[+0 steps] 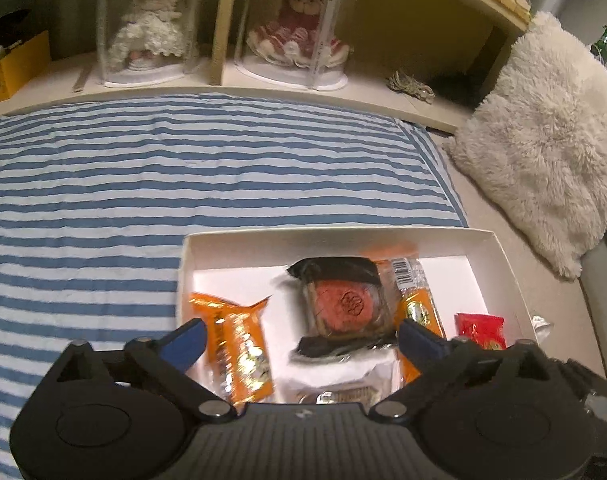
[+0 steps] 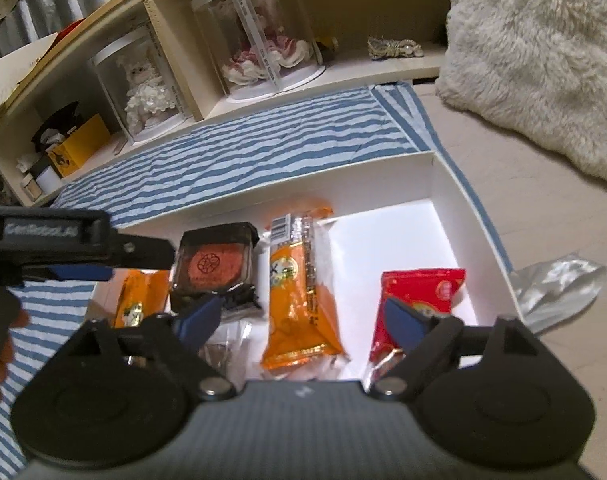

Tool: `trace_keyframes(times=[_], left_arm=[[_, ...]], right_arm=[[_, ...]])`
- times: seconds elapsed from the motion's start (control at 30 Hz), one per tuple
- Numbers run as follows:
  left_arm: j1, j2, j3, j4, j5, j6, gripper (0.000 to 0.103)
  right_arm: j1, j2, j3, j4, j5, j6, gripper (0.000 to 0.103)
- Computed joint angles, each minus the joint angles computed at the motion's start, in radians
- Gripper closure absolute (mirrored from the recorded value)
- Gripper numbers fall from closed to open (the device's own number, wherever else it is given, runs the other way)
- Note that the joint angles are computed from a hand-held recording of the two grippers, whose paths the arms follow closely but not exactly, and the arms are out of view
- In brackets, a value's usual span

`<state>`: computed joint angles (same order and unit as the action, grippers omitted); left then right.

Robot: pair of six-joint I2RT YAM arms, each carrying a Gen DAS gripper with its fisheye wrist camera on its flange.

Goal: Organize snacks

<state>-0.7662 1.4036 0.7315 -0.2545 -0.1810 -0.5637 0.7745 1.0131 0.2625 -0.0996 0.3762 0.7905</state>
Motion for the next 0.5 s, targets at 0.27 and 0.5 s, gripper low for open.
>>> trace_keyframes(times=[0.27, 0.5], left_arm=[[-0.015, -0.239, -0.104, -0.107, -0.046, -0.013, 0.0], [-0.074, -0.453, -0.127, -0.297, -0.13, -0.055, 0.0]], right_arm=[[0.157, -0.072, 0.09, -0.224, 0.155, 0.092, 0.0], [0.346, -0.073, 0.202, -0.445, 0.282, 0.23, 0.0]])
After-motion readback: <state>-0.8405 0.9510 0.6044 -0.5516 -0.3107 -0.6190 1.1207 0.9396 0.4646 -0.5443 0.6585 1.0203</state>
